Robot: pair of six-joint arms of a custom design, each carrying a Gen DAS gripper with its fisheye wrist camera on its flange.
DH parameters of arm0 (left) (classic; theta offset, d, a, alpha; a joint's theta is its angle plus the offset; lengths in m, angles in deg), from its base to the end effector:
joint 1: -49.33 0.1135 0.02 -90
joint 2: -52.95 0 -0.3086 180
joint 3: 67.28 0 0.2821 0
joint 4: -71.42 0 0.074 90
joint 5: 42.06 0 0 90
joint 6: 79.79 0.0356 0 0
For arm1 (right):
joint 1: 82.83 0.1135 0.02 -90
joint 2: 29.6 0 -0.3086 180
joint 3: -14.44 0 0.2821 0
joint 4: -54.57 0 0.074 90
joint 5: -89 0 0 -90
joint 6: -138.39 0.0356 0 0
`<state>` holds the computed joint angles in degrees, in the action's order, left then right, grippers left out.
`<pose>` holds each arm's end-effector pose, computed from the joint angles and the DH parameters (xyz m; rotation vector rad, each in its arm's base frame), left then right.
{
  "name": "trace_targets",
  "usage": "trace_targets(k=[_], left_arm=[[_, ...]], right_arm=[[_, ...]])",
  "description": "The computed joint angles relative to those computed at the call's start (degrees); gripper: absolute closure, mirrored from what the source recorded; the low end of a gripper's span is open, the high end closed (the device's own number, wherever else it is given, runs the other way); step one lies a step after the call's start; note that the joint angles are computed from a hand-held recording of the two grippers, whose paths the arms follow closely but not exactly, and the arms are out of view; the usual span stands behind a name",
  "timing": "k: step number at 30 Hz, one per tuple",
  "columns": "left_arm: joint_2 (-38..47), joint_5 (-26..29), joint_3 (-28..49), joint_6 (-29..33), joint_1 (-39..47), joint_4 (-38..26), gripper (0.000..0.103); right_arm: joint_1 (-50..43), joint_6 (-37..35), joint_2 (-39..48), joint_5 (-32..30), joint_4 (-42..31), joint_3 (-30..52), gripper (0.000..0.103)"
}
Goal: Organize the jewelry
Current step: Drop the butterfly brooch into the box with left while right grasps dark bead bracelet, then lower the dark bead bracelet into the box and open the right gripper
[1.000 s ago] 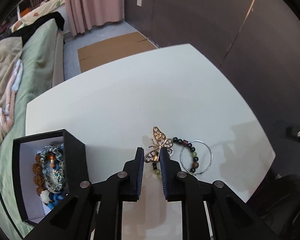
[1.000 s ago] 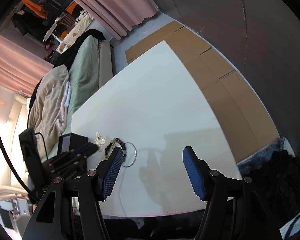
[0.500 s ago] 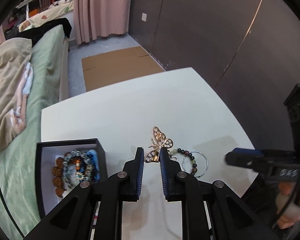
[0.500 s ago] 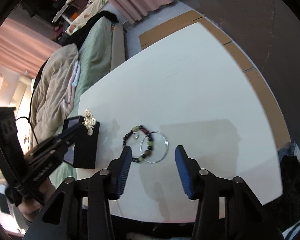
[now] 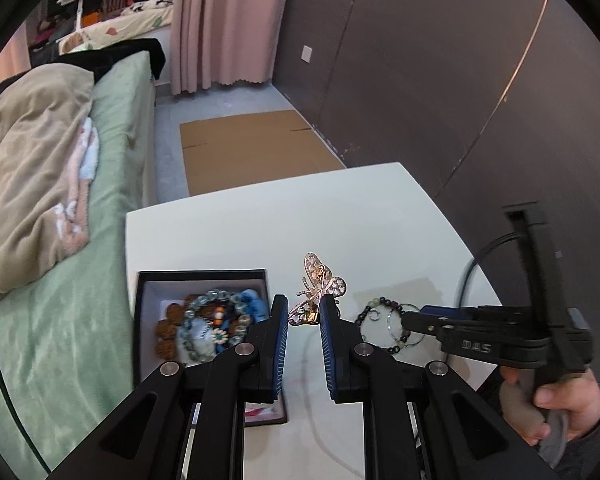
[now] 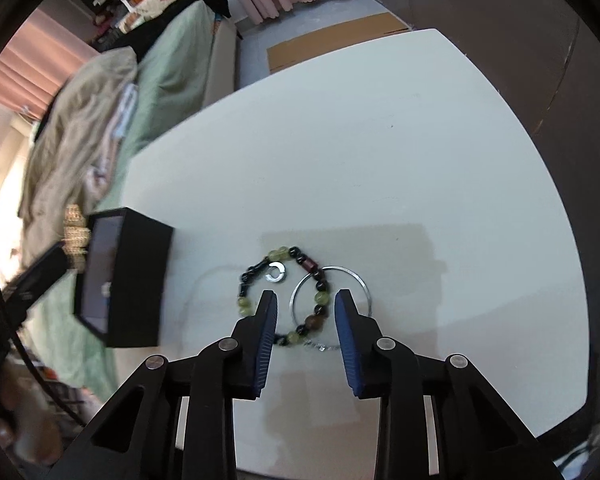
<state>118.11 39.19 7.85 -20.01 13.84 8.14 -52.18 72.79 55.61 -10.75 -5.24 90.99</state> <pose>0.1932 -0.1311 0.3548 0.0518 2.5089 -0.2901 0.2663 0.1648 0.2771 -0.2015 2.8430 0.4659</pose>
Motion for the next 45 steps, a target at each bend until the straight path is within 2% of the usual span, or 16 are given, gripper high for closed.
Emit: trace_targets(k=[2, 4, 5, 6, 10, 15, 22, 23, 25, 26, 27, 28, 31, 43, 45], left_arm=[[-1.29, 0.05, -0.22, 0.04, 0.61, -0.52, 0.086], [-2.57, 0.09, -0.50, 0.17, 1.55, -1.21, 0.086], [-3.32, 0.24, -0.72, 0.21, 2.18, -1.53, 0.086], [-4.09, 0.58, -0.99, 0.27, 3.02, -1.74, 0.086], [-6.14, 1.86, -1.82, 0.69, 6.19, -2.64, 0.086], [-7.63, 3.39, -2.65, 1.49, 8.90, -3.99, 0.086], [-7.30, 10.46, -4.09, 2.94, 15.11, -3.42, 0.085], [-7.37, 10.49, -4.05, 2.86, 15.42, -3.42, 0.082], [-7.88, 10.40, -3.98, 2.69, 15.98, -3.20, 0.068], [-8.28, 10.18, -3.94, 2.49, 16.02, -3.05, 0.054], [-8.72, 9.75, -3.88, 2.25, 15.77, -2.84, 0.045], [-9.15, 9.02, -3.82, 2.11, 15.36, -2.56, 0.043], [-9.37, 8.02, -3.22, 2.71, 15.07, -2.61, 0.042], [-10.78, 11.31, -3.49, 5.00, 21.77, -3.65, 0.042], [-11.18, 11.55, -3.53, 5.42, 22.99, -3.86, 0.038]], right_arm=[[1.17, 0.32, 1.50, 2.16, -0.68, 0.70, 0.073], [2.81, 0.17, 3.28, 5.74, -1.69, 1.54, 0.080], [3.67, -0.13, 3.28, 7.73, -1.65, 1.66, 0.091], [4.36, -0.51, 4.03, 8.45, -2.33, 2.25, 0.093], [4.36, 0.22, 2.66, 8.94, -0.77, 0.82, 0.093], [3.29, 0.85, -1.94, 4.65, 1.93, 0.05, 0.093], [4.46, 1.22, -6.66, 0.69, 5.17, -0.28, 0.093], [4.75, 1.30, -6.89, 0.31, 5.53, -0.19, 0.093], [4.98, 1.10, -7.58, -0.22, 5.52, 0.03, 0.093], [5.06, 0.84, -7.64, -0.33, 5.19, 0.61, 0.093], [5.33, 0.52, -8.01, -0.37, 5.02, 0.94, 0.093], [5.98, 0.77, -7.56, -0.19, 5.30, 1.55, 0.093], [7.25, 0.95, -7.88, -0.59, 5.47, 2.98, 0.093], [14.25, 1.23, -4.50, -0.84, 6.70, 10.53, 0.093], [15.28, 1.60, -2.94, -1.94, 7.34, 11.78, 0.093]])
